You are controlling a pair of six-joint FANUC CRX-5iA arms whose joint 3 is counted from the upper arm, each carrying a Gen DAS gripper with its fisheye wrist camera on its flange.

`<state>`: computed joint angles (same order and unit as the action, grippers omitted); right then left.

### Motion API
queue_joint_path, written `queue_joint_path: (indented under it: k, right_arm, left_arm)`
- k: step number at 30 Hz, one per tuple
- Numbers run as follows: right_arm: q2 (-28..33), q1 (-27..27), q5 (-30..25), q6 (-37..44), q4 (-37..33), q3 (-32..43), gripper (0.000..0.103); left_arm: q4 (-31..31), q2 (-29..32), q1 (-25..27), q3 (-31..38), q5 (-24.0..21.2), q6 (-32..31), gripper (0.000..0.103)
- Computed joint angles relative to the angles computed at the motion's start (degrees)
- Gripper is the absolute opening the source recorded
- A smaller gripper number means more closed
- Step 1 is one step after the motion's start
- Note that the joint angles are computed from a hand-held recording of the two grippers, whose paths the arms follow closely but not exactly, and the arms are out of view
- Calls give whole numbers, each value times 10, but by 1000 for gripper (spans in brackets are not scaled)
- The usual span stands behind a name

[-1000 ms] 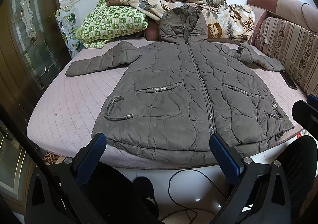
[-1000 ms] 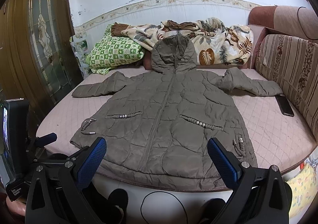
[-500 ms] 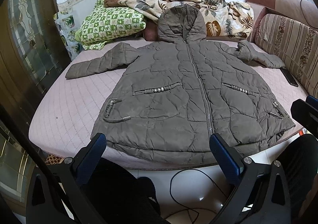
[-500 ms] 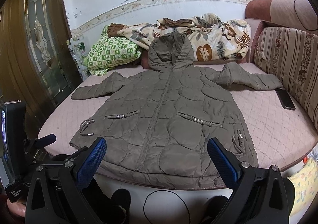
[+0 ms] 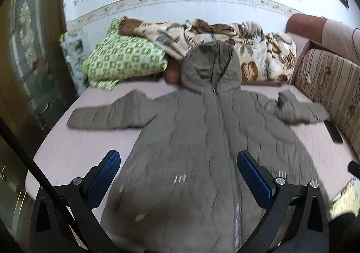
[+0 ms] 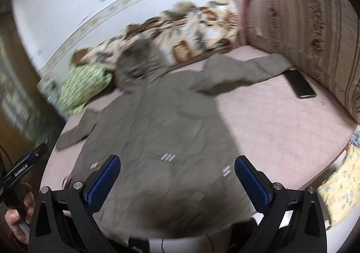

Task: Fold large clothes
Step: 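Reach the right tool to the sleeve cuff beside the phone and grasp it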

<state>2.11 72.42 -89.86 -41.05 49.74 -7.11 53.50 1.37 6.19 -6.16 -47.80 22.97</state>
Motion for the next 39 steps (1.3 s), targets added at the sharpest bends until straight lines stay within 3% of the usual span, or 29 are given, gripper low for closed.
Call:
queue_joint_path:
  k: [6, 8, 11, 14, 15, 20, 21, 24, 29, 39]
  right_arm:
    - [-114, -23, -40, -96, 3, -96, 102]
    - [-148, -38, -46, -116, 5, -126, 102]
    - [-193, -95, -31, -68, 2, -155, 99]
    - [-239, -150, 6, -55, 4, -194, 98]
    - [-252, -178, 21, -37, -5, -203, 95]
    - [-289, -317, 114, 23, -58, -244, 59]
    - [-301, -344, 142, 25, -62, -261, 59]
    - [-304, -412, 183, 48, -86, -278, 59]
    - [-304, -493, 247, 72, -98, -303, 43]
    - [-277, -577, 286, 71, -113, -322, 43]
  left_arm:
    - [-94, 105, -99, 119, 31, 109, 103]
    - [-102, 133, -117, 130, 29, 115, 103]
    - [-164, 154, -139, 133, 46, 127, 103]
    - [-180, 193, -149, 188, -3, 149, 103]
    - [-177, 203, -151, 198, -14, 152, 103]
    - [-205, 247, -181, 256, -37, 192, 103]
    - [-215, 251, -187, 260, -32, 192, 103]
    - [-237, 253, -193, 261, -20, 196, 103]
    - [-245, 249, -193, 250, 12, 194, 103]
    - [-245, 256, -194, 256, 14, 186, 103]
